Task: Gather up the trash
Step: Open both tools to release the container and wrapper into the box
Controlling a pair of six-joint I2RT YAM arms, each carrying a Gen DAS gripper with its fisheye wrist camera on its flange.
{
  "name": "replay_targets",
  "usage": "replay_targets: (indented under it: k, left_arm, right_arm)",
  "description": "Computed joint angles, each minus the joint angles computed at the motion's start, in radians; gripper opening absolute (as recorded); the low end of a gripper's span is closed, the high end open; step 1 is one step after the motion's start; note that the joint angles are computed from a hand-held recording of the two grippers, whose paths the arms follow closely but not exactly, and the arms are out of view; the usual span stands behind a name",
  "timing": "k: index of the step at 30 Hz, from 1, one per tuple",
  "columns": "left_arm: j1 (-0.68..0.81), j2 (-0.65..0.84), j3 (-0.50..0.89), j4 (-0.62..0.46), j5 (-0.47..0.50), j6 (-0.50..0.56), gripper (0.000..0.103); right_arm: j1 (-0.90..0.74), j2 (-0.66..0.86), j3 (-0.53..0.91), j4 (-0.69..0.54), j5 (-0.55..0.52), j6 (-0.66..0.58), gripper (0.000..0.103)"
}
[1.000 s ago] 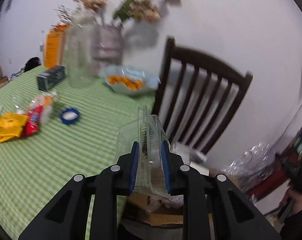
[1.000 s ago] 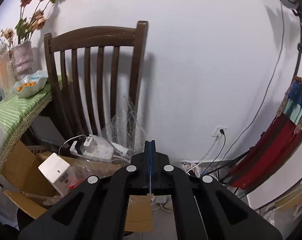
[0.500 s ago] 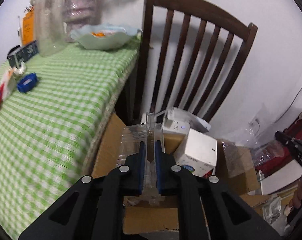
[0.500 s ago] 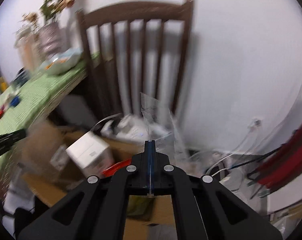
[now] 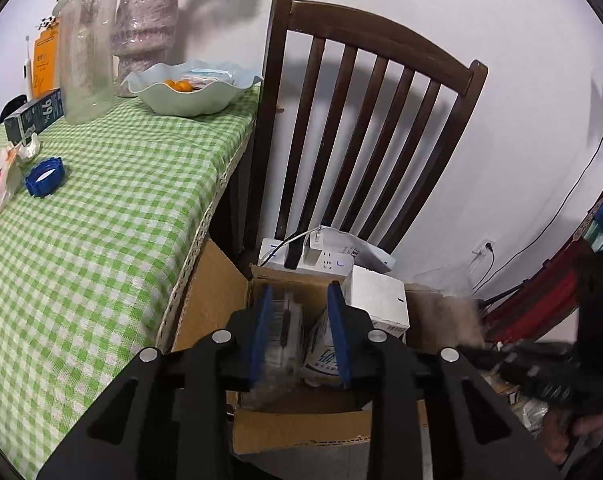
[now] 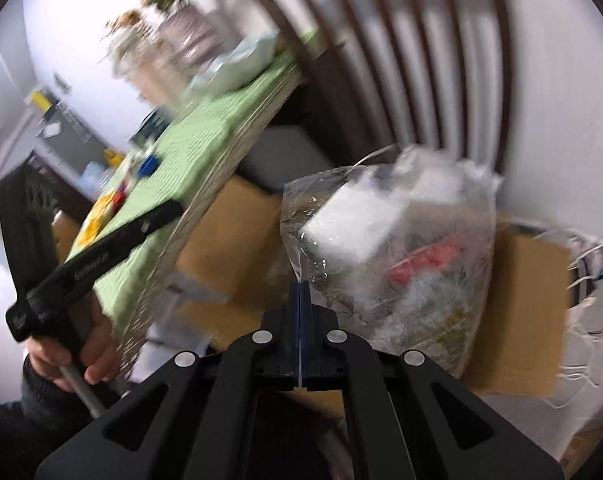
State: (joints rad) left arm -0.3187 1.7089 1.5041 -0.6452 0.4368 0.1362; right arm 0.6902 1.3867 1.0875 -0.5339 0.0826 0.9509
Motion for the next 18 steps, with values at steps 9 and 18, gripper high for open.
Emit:
replay_targets:
  k: [9, 18]
  left_arm:
    - [0.049, -0.025, -0.013, -0.001, 0.01, 0.01, 0.027]
    - [0.078, -0.025, 0.026, -0.033, -0.002, 0.018, 0.03]
  right_arm:
    - [-0.008, 0.037, -0.002, 0.048, -0.032, 0.093, 0.028]
    - [-0.031, -0.045, 0.01, 0.031, -0.008, 0.027, 0.061]
